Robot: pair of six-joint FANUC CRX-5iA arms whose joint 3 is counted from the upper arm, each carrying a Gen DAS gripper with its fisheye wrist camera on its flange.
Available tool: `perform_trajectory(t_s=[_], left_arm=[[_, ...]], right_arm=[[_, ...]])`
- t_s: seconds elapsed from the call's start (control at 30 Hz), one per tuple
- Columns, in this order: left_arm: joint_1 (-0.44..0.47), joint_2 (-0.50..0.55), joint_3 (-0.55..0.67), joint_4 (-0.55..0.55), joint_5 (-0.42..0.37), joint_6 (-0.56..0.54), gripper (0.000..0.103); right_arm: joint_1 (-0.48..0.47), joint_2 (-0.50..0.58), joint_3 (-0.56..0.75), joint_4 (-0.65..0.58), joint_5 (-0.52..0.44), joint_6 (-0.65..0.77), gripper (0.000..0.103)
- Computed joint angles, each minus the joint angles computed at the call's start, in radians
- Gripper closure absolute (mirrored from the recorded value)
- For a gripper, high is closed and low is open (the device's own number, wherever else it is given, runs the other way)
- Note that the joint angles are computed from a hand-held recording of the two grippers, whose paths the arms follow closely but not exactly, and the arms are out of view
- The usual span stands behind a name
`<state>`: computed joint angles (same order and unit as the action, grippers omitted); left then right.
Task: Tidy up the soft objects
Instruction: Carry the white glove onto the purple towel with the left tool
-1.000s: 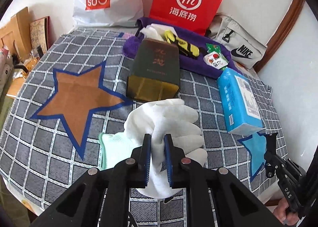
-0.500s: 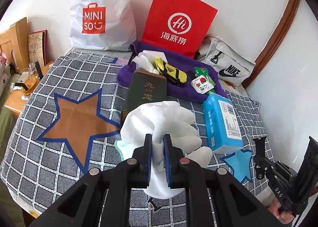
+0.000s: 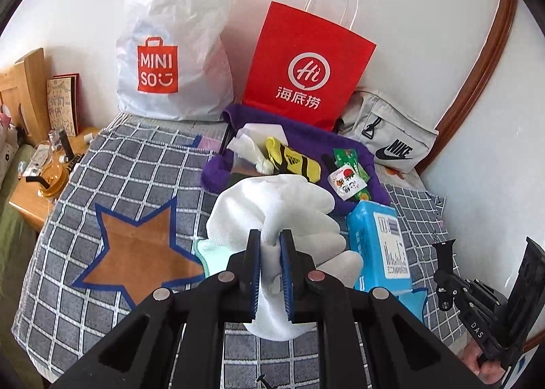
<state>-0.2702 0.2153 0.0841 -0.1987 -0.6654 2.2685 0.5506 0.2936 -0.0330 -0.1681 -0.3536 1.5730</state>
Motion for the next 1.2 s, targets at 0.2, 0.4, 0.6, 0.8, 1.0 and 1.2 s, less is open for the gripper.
perform_trajectory(t_s=[0.2,0.4,0.6,0.8,1.0,1.2], left_arm=[[0.019,0.029,0.047,0.021,0.007,-0.041,0.092],[0.035,0.067,0.103,0.042,-0.002,-0.077,0.092],[0.043,0.117,0.181,0.04,-0.014,-0.094,0.092],[0.058,0.181,0.259,0.07,-0.023,-0.136,0.092],[0.069,0.26,0.359,0.103,-0.054,-0.187,0.092],[0.076,0.329,0.459,0.118,-0.08,-0.223,0.092]], right_arm=[[-0.022,0.037,0.101,-0.067,-0.056,0.065,0.1],[-0.041,0.083,0.197,-0.105,-0.099,0.101,0.1],[-0.055,0.142,0.301,-0.115,-0.14,0.109,0.1],[-0.066,0.202,0.394,-0.105,-0.171,0.108,0.1],[-0.07,0.278,0.495,-0.059,-0.189,0.087,0.1],[-0.085,0.366,0.625,-0.078,-0.233,0.102,0.1]])
